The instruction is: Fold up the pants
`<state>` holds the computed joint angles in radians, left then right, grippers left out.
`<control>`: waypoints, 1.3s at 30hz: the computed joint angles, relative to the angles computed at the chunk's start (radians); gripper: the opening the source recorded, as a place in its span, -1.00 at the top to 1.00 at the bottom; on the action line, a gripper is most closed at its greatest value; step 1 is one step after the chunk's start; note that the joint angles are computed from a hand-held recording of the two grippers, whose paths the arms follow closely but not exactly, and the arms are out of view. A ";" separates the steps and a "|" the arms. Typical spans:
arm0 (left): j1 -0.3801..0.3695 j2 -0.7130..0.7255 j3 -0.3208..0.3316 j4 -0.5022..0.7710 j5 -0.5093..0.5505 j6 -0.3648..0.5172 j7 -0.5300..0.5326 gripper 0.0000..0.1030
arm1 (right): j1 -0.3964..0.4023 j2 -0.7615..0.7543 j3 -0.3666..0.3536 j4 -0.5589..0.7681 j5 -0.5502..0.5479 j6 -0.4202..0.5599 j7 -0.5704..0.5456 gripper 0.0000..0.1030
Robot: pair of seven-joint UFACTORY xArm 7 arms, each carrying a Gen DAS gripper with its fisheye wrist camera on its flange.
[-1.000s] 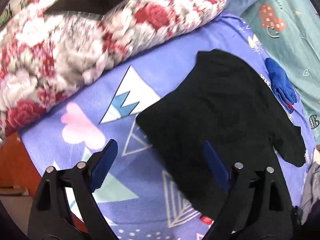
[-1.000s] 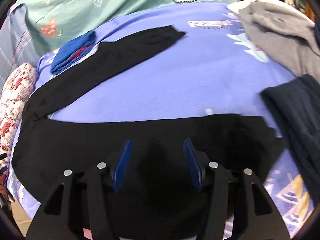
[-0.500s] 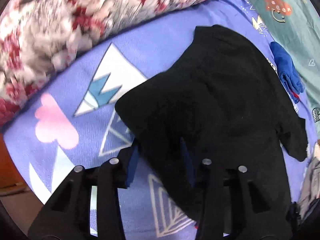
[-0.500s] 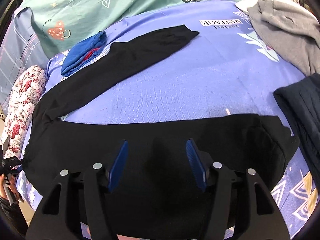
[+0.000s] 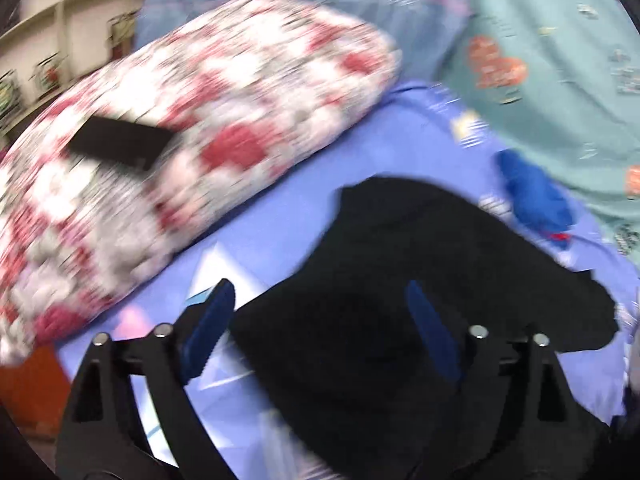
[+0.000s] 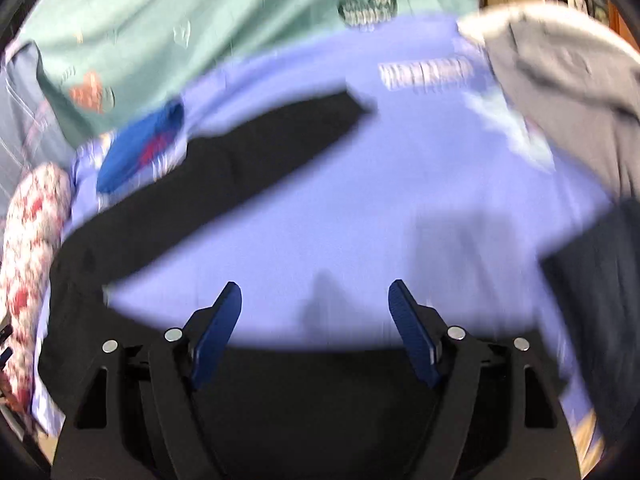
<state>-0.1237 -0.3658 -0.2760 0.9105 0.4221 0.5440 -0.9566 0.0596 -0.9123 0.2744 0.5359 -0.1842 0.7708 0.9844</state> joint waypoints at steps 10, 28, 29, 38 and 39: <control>-0.117 0.404 -0.008 0.274 0.045 -0.282 0.021 -0.80 | -0.132 0.519 -0.127 0.216 -0.008 -0.246 0.013 -0.51; -0.293 0.628 0.141 0.404 -0.110 -0.193 0.171 -0.80 | -0.179 0.427 -0.113 0.226 -0.346 -0.172 0.117 0.65; -0.298 0.636 0.142 0.412 -0.127 -0.181 0.189 -0.80 | -0.146 0.445 -0.156 0.215 -0.289 -0.153 0.060 0.48; -0.303 0.612 0.168 0.378 -0.161 -0.203 0.188 -0.80 | -0.243 0.396 -0.011 0.208 -0.472 -0.048 0.306 -0.27; -0.295 0.610 0.162 0.373 -0.185 -0.207 0.202 -0.80 | -0.156 0.438 -0.087 0.214 -0.435 -0.134 0.228 -0.26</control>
